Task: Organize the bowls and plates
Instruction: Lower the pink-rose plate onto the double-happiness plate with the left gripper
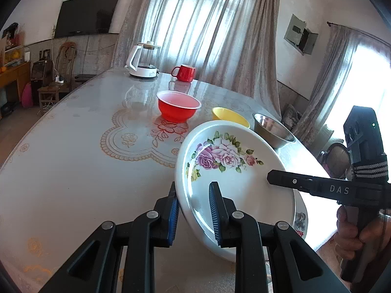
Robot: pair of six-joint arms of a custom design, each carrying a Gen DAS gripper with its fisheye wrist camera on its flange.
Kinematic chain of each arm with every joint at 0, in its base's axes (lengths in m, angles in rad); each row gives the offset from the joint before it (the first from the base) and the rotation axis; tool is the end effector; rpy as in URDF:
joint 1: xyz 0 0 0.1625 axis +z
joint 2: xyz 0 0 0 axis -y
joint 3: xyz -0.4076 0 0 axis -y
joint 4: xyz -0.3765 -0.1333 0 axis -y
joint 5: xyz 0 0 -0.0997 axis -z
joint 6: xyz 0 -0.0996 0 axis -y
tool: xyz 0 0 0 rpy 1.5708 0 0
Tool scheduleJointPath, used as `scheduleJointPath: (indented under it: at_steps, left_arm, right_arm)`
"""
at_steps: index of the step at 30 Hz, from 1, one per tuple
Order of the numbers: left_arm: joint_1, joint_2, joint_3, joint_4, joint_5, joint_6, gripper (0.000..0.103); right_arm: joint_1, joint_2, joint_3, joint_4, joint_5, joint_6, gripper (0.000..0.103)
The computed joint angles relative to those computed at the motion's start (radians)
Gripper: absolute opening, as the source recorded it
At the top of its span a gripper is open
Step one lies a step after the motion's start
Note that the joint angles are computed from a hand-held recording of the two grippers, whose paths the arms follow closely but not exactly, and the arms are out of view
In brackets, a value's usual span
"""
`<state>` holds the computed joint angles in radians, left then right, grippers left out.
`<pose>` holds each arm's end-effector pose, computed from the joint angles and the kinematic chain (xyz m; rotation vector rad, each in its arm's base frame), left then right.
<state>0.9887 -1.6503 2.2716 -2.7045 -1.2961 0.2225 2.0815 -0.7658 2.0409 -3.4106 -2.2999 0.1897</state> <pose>-0.0902 -0.4287 0.3150 1.0234 2.6694 -0.8070 0.3162 -0.4275 0.0755 0.1246 -2.4775 0.9947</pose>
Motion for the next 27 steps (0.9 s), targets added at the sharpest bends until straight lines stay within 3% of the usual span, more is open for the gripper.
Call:
scheduleJointPath:
  at_steps: [16, 27]
  left_arm:
    - [-0.041, 0.092, -0.005, 0.036, -0.022, 0.017, 0.023]
    - [-0.045, 0.104, 0.003, 0.048, 0.001, 0.034, 0.023]
  right_arm:
    - [-0.025, -0.076, 0.120, -0.004, -0.111, 0.109, 0.012]
    - [-0.048, -0.082, 0.135, 0.030, -0.115, 0.130, 0.012]
